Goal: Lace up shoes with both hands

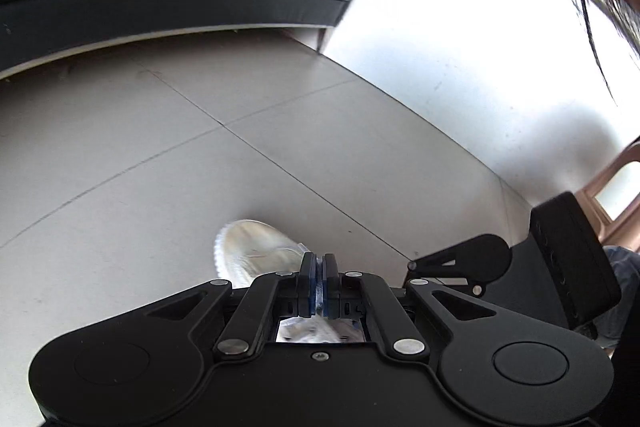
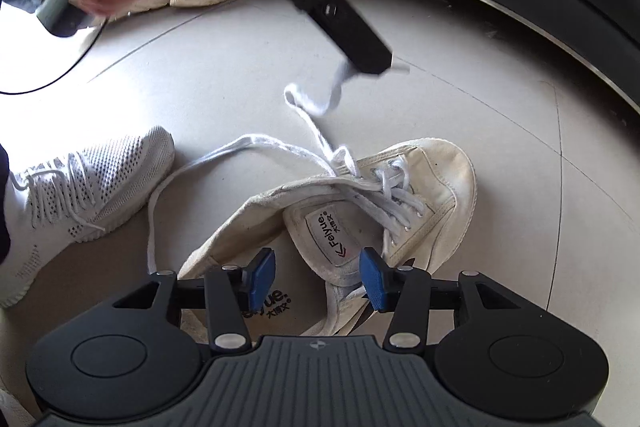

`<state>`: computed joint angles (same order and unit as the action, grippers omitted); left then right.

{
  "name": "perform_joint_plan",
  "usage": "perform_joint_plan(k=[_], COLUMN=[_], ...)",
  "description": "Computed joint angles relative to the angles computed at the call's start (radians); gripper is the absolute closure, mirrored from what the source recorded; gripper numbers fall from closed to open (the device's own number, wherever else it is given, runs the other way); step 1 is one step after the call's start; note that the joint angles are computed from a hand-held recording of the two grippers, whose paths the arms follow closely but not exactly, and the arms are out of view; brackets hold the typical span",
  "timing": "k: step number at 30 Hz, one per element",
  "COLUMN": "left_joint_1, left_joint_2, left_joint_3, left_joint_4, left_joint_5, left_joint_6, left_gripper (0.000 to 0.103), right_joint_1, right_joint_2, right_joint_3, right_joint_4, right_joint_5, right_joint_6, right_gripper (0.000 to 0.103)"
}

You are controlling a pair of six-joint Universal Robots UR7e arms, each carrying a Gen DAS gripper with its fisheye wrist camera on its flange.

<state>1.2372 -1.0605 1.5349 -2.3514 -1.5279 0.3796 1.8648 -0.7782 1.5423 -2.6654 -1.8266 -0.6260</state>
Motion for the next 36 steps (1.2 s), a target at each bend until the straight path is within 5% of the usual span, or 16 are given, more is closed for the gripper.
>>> perform_joint_plan(k=[4, 6, 9, 13, 19, 36], left_joint_1=[-0.002, -0.004, -0.01, -0.022, -0.039, -0.034], left_joint_2=[0.009, 0.018, 0.031, 0.042, 0.071, 0.133], left_joint_3=[0.017, 0.011, 0.002, 0.0, -0.028, -0.09], left_joint_4=[0.019, 0.052, 0.094, 0.127, 0.18, 0.265], left_joint_5=[0.007, 0.021, 0.024, 0.034, 0.076, 0.111], left_joint_6=[-0.009, 0.016, 0.058, 0.12, 0.189, 0.222], left_gripper=[0.103, 0.103, 0.103, 0.103, 0.103, 0.103], right_joint_1=[-0.007, -0.019, -0.04, -0.025, -0.022, -0.053], right_joint_2=[-0.006, 0.004, 0.002, 0.016, 0.0, -0.004], right_joint_3=[0.005, -0.012, -0.016, -0.011, 0.004, 0.01], right_joint_4=[-0.048, -0.026, 0.009, -0.022, -0.058, -0.052], right_joint_5=[-0.043, -0.068, 0.009, -0.008, -0.061, -0.035], right_joint_6=[0.098, 0.139, 0.134, 0.106, 0.147, 0.214], right_gripper=[0.055, 0.072, 0.082, 0.09, 0.09, 0.082])
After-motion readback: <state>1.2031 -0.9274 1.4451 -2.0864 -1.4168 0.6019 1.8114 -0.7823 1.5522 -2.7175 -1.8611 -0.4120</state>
